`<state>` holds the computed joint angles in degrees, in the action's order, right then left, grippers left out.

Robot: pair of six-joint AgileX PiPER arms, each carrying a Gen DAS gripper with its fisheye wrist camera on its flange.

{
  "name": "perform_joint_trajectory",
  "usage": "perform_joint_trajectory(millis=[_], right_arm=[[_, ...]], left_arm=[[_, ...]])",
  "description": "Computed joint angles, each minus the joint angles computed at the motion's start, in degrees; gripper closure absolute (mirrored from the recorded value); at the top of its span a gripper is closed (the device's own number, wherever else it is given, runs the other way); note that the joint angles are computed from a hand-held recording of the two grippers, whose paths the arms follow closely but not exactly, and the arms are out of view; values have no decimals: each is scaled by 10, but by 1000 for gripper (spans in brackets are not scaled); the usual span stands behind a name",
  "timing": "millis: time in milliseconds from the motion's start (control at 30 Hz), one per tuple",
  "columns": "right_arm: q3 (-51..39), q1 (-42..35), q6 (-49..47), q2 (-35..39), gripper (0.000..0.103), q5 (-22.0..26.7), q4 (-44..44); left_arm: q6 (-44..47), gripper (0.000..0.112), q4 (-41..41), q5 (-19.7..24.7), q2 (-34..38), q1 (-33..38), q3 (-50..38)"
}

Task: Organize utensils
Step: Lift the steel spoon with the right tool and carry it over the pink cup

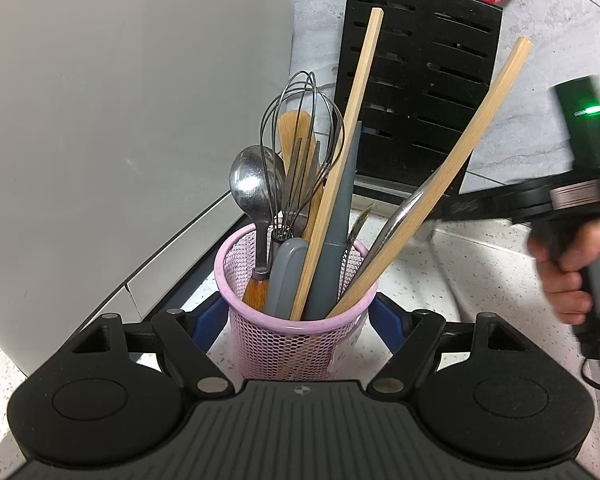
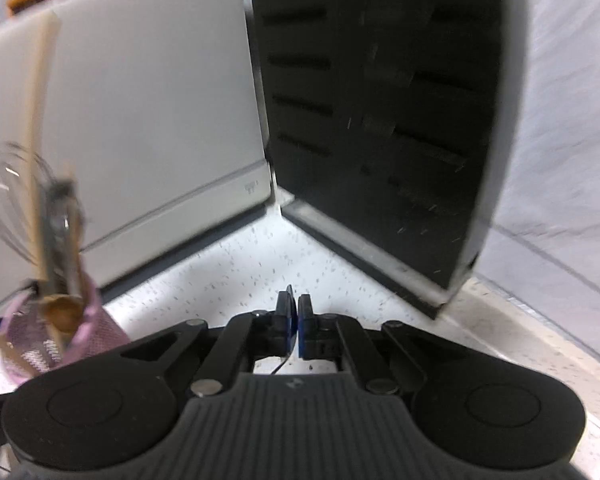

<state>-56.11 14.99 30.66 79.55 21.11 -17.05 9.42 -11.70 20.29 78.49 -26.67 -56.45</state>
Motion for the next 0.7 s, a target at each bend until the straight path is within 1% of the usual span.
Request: perform_joint_trajectory(millis=[100,200,300,367,433,467,533,633,700], right_arm=[[37,22,95,-67,103,-4,-80],[72,61,267,-137,103,7,-230],[101,122,438,-200,103,54,-394],[116,165,539,-224,103,95,-479],[126,210,621,-240,103,149,-540],[131,237,666,-246,103,185,-574],[143,311,737,-254,103,275,-644],[156,435,782,-258,103,422,-745],[166,497,786,-256,103,482,-796]], left_arm=[[-3,24,0,6,-4,-8,1],[-24,24,16,14,-8,-20,1],[-48,24,28,27,-9,-31,-5],[-66,24,40,32,-9,-39,-7],[-97,25,62,35,-8,-47,-10],[-118,25,79,37,-7,-53,-11],[-129,25,85,40,-8,-56,-12],[-115,26,71,44,-9,-54,-12],[-99,27,61,45,-8,-54,-13]])
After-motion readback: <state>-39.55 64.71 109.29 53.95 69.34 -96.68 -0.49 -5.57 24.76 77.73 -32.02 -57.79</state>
